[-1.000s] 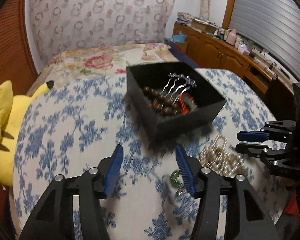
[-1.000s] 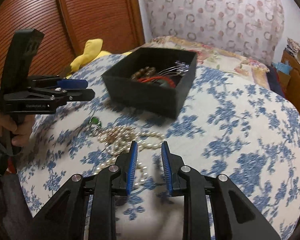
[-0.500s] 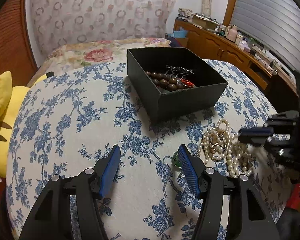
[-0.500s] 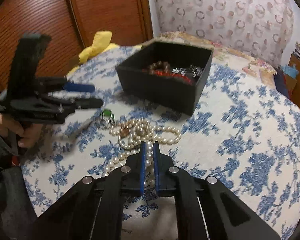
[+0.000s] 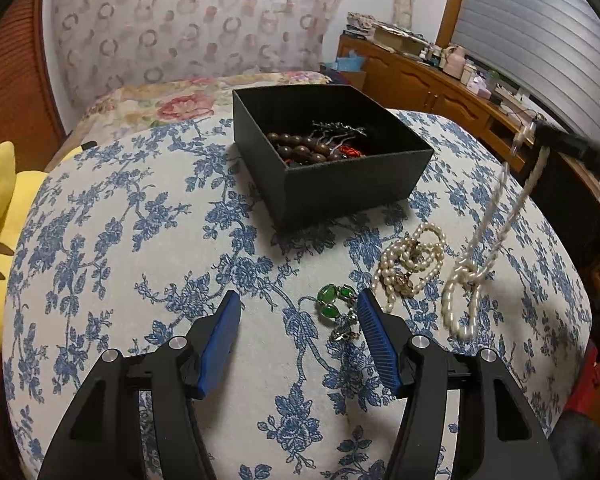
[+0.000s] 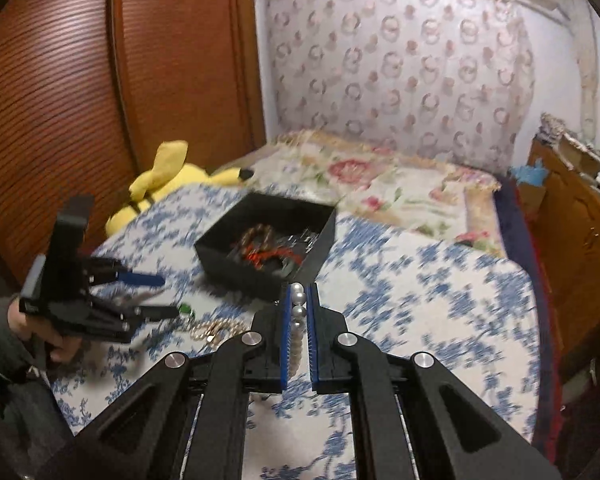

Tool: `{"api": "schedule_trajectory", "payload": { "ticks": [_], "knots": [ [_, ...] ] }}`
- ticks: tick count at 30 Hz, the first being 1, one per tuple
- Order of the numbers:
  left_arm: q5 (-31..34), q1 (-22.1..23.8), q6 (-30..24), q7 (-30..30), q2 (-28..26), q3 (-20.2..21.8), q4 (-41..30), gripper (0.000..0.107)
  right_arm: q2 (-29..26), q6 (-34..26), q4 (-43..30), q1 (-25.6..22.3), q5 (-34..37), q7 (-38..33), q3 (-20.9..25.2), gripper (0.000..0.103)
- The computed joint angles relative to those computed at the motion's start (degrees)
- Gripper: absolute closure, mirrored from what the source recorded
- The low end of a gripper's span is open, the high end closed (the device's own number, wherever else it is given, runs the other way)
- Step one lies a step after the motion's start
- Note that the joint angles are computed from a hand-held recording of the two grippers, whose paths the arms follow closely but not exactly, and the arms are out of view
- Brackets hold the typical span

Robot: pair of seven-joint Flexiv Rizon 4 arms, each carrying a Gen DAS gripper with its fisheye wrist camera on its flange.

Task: Organize jewelry
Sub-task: 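Grasp the green pendant with the left tool while the right tool grasps a pearl necklace, then lower the green pendant into the box with the left tool while the right tool lowers the pearls in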

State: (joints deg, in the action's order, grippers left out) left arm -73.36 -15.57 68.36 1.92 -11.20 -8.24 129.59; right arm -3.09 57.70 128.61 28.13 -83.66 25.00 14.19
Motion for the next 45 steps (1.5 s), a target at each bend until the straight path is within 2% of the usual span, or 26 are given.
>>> {"api": "schedule_trajectory", "payload": {
  "ticks": [8, 10, 14, 15, 17, 22, 29, 37, 45],
  "knots": [
    [0.31, -0.56, -0.05, 0.33, 0.26, -0.22, 0.67, 0.051, 3.79, -3.27, 1.89, -0.76, 2.29, -1.59, 1.05, 0.095],
    [0.14, -0.74, -0.05, 0.40, 0.31, -0.28, 0.67, 0.059, 3.75, -2.99, 2.13, -1.04, 2.27, -1.15, 1.00, 0.095],
    [0.18, -0.79, -0.16, -0.58, -0.16, -0.36, 0.06, 0.066, 3.25, -2.22, 2.46, -1.39, 1.70, -0.12, 0.86, 0.095],
    [0.70, -0.69, -0.48, -1.19, -0.34, -0.30, -0.13, 0.073, 3.04, -2.09, 2.40, -1.37, 1.54, 0.10, 0.85, 0.095],
    [2.14, -0.33, -1.37, -2.65, -0.77, -0.21, -0.52, 0.078, 2.60, -1.58, 2.23, -1.37, 0.86, 0.74, 0.67, 0.095],
    [1.09, -0.33, -2.08, -1.00, -0.35, -0.67, -0.06, 0.098, 1.90, -0.98, 1.51, -1.27, 0.05, 0.80, 0.38, 0.095],
    [1.29, -0.23, -3.41, -1.34, 1.11, 0.01, 0.28, 0.100, 1.64, -0.17, 0.41, -1.58, -1.57, 0.68, -0.16, 0.095],
    [-2.25, -0.30, -7.03, -0.37, 4.01, 1.02, -1.92, 0.100, 2.49, -0.68, -2.13, -1.92, -3.46, -1.20, -0.21, 0.095],
    [-5.98, -1.58, -7.39, 1.72, 5.06, 1.18, -4.50, 0.100, 3.70, -2.61, -5.08, -1.98, -4.41, -4.46, 0.21, 0.095]
  ]
}}
